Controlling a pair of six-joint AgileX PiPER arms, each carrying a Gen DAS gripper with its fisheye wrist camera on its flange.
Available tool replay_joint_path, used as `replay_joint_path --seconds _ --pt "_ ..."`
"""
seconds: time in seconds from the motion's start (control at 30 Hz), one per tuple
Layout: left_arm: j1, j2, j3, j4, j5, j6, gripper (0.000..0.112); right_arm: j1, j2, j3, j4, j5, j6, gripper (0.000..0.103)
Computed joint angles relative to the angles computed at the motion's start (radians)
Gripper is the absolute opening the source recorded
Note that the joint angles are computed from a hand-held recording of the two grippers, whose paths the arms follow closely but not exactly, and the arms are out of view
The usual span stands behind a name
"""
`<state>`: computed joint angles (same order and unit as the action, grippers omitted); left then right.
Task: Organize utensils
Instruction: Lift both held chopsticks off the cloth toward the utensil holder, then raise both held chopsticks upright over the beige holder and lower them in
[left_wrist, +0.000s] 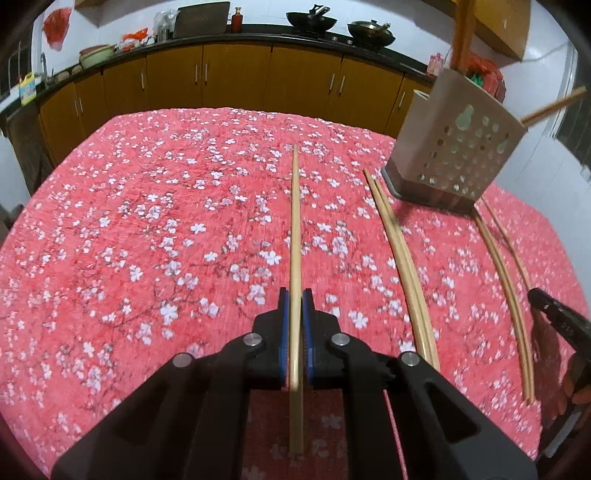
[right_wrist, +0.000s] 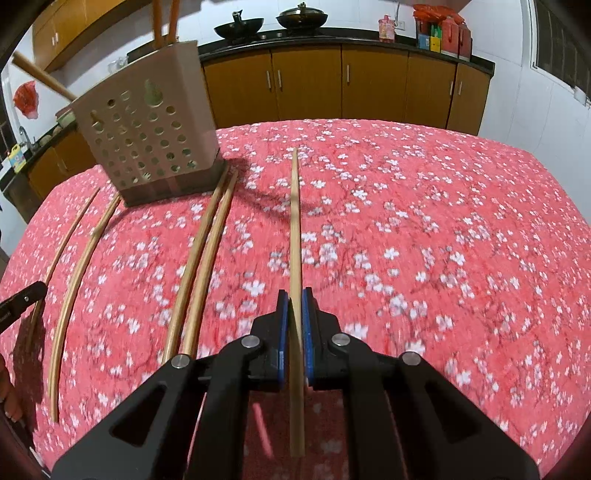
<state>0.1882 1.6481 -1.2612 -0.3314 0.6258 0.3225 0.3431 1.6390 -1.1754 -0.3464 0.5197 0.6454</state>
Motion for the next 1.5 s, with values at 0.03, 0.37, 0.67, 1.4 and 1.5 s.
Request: replay_joint_path --seconds 0.03,0.37,0.67,1.4,1.5 --pt "-0.003 -0.010 0.011 0.010 -0.003 -0.005 0.010 0.001 -0.008 0.008 0.004 -0.002 -0.001 0.009" --pt "-0.009 -0.028 0.015 0.046 0.023 -0.018 0.008 0.008 -0.033 0.025 0.011 0.001 -0.007 0.007" --pt "0.030 -0.117 -0.025 -0.036 0.059 0.055 0.008 -0.008 -0.176 0.042 -0.042 -0.030 0.048 0.007" --pt "0.083 -0.223 -0.264 -0.311 0.180 0.212 0.007 0.007 -0.314 -0.081 -0.139 -0.109 0.098 0.007" --pt "0.071 -0.215 -0.322 -0.338 0.216 0.216 0.007 -0.002 -0.321 -0.126 -0.005 -0.139 -0.021 0.007"
